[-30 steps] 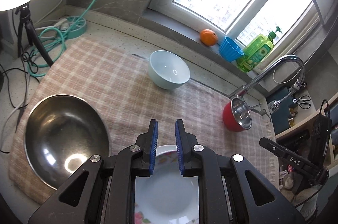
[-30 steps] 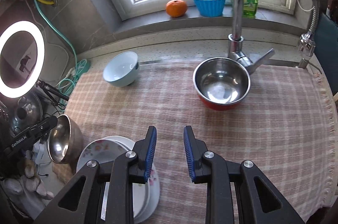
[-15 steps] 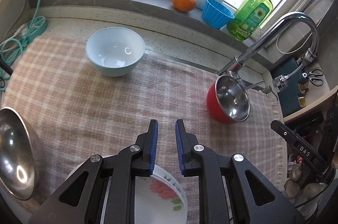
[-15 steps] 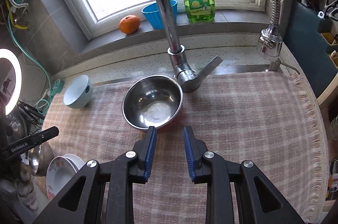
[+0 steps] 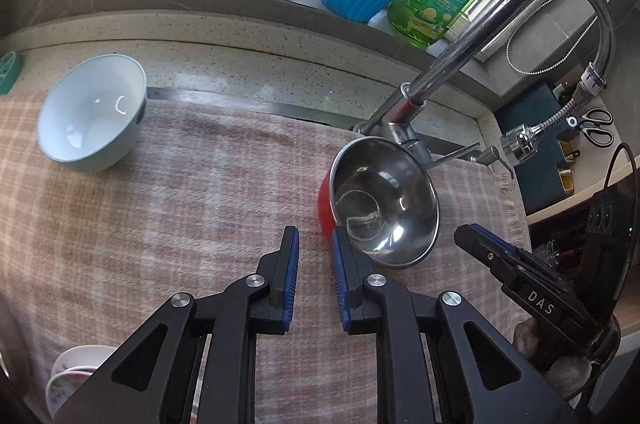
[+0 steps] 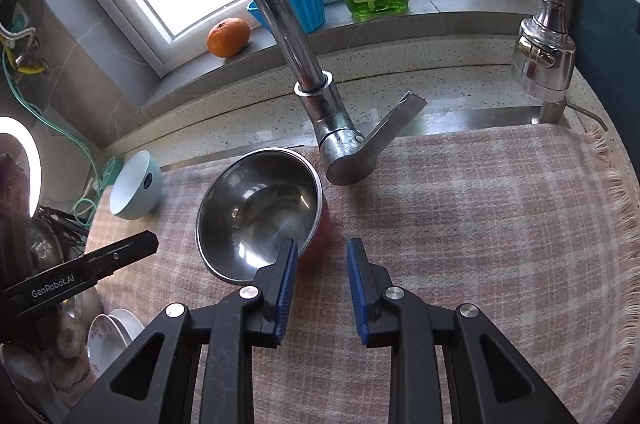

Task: Organize plates and bowls
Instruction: 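Move both grippers to the rim of the red saucepan, then close both grippers on the red saucepan rim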

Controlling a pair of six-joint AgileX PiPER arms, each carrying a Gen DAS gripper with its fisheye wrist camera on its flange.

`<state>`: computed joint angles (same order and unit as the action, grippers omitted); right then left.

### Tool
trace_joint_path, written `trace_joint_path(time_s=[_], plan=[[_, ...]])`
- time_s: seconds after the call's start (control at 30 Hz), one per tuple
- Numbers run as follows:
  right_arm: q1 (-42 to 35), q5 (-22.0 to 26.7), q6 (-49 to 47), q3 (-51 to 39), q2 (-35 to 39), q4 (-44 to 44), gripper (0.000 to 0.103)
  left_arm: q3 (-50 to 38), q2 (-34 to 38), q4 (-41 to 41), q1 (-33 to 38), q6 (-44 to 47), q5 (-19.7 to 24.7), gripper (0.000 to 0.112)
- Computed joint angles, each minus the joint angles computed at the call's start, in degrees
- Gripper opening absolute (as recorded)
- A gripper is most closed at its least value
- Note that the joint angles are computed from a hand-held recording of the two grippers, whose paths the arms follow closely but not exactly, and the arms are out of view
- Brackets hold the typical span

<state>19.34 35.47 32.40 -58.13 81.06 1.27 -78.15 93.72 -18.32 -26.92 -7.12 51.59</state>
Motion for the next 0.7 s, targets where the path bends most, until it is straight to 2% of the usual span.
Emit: trace_joint_path(time_s=[0.3,0.4,0.7], plan=[[-2.19,-2.00,-3.54,-1.39,3.24,5.14,0.019,-5.56,5.27,-1.23,0.01,0.81,1.06,0.015],[-1.94,-1.88,-1.83,-2.54,4.86,3.44,0.018,-7.03,6.79,-1.23,-0.40,0.76,1.67,0.015],[-3.99,-1.71,-5.36,-3.78,6.78,7.23,0.017,-9.80,9.81,-1.27,-0.60,1.60,2.83,0.015]])
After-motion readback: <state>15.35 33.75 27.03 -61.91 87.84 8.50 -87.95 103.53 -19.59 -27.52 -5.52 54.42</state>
